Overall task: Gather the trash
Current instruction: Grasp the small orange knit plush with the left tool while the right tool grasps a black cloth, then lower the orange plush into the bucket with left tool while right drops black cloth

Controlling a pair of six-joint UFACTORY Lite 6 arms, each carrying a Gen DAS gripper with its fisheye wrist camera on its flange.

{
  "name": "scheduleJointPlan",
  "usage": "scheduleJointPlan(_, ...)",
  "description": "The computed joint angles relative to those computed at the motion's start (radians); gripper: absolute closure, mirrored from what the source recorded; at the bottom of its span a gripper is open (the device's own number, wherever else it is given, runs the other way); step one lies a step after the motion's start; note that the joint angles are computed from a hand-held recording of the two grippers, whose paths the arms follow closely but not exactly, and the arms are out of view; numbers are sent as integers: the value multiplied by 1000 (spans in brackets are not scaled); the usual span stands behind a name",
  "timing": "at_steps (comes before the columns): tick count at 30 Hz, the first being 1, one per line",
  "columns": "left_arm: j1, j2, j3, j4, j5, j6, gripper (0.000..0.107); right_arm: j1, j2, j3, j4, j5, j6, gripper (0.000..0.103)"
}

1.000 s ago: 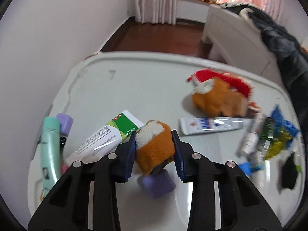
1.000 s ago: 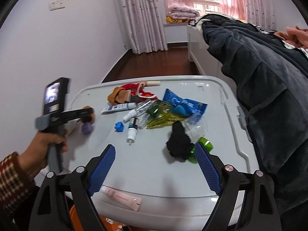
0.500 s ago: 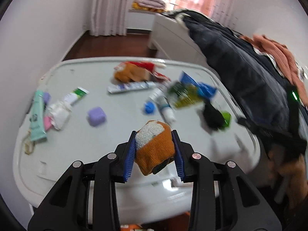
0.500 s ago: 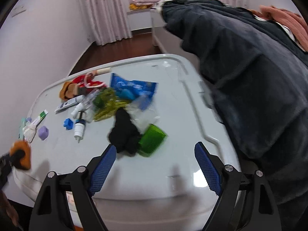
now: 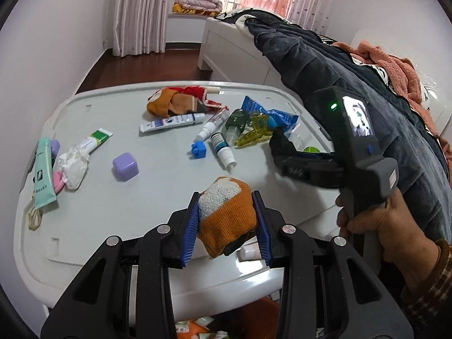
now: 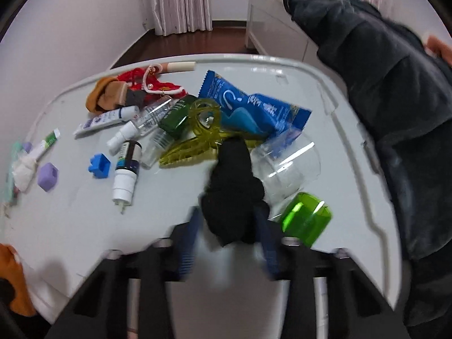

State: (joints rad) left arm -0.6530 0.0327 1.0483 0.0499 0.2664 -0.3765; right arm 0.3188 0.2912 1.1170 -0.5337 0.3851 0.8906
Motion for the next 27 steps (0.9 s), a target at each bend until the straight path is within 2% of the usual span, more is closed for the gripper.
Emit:
scheduleJointPlan(2,18,-16,-19,-31,2,30,71,-16,-36,-28,131,-51,-109,73)
scheduleJointPlan(6,78,-33,-52,-167,13,146,71,28,-150,-100,210,-95,-177,73)
scheduleJointPlan(11,91,-100,-119,-86,32,83,71,134,-354,-219,348,-56,-285,73)
scheduleJointPlan(14,85,-198,-197,-135,77,124,71,280,-511,-317,301,8,-206,72)
scheduleJointPlan(18,27,-400,-399,-212,165,115,71,519,-666,-487,298,85,-73,72)
scheduleJointPlan(21,-38,-501,-514,-228,233,60,71,659,-675,-606,429,27,-53,72)
scheduleJointPlan(22,-61,-525,-547,-229,246,34,69,703,-643,-623,442,-1,-34,70)
scheduleJointPlan(24,-83,-544,-600,-248,271,-3,53,757,-558,-624,462,-33,-13,64)
scheduleJointPlan(25,-83,-540,-619,-250,277,-27,45,765,-525,-619,488,-41,-21,49)
scheduleJointPlan(27,-61,-521,-637,-258,276,-38,43,759,-494,-621,568,-53,-59,35)
